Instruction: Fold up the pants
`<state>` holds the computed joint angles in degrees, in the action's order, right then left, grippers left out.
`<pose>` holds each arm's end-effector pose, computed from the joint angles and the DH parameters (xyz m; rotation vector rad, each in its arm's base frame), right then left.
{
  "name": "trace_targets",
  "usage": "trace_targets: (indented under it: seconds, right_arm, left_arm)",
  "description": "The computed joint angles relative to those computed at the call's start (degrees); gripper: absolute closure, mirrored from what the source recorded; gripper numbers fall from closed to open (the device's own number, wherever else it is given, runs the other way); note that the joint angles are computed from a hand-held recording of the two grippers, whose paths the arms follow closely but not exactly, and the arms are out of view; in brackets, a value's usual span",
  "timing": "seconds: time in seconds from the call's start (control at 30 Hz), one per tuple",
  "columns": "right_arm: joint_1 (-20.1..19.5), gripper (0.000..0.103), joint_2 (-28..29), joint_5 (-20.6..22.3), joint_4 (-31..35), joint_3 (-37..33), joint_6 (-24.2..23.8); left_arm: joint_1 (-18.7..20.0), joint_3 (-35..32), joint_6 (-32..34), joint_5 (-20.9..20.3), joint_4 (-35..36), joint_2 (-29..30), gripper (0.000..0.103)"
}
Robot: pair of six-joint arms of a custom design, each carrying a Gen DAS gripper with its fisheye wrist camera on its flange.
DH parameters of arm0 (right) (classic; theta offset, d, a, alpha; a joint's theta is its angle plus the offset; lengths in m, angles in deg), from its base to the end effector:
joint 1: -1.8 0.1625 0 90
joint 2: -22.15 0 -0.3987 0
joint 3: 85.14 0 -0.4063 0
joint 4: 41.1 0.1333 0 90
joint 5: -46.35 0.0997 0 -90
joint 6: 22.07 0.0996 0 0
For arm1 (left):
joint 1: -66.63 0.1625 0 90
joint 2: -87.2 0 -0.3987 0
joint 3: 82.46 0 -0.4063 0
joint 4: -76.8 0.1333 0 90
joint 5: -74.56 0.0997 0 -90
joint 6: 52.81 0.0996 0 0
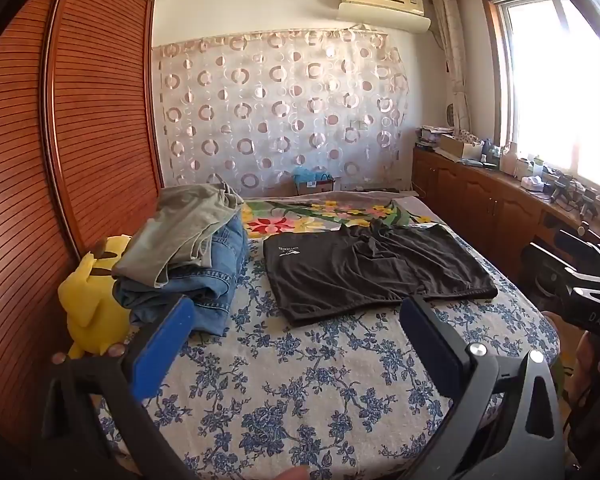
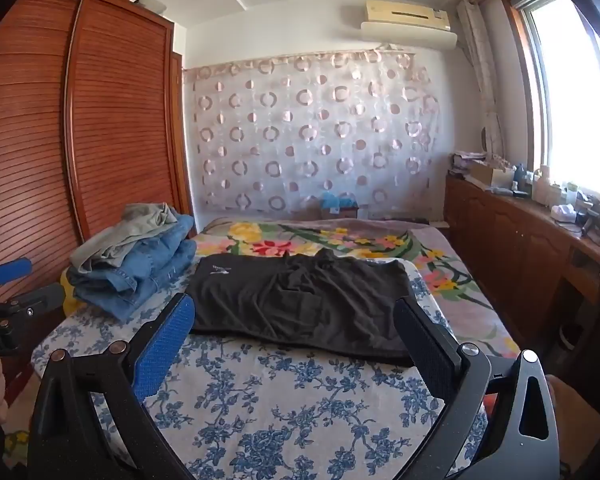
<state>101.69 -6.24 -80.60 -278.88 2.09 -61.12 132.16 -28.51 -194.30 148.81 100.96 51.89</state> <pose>0.1827 -0.6202 0.1026 0.1994 -1.8027 1.4924 -0.1494 -0.7153 0.1248 1.2122 2.2768 -1.0729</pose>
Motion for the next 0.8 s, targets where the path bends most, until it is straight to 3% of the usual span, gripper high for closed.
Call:
trace_targets:
  seconds: [0.47, 0.8]
  right_arm:
    - [-0.1, 0.001, 0.4, 0.3, -0.4, -0.4, -0.6]
    - [-0.1, 0.001, 0.3, 0.3, -0.4, -0.2, -0.6]
  left_arm:
    - [-0.1, -2.7, -0.6, 0.1, 0.6, 2.0, 0.000]
    - [0.1, 0.3, -0.5, 0.4, -0.5, -0.1, 0.000]
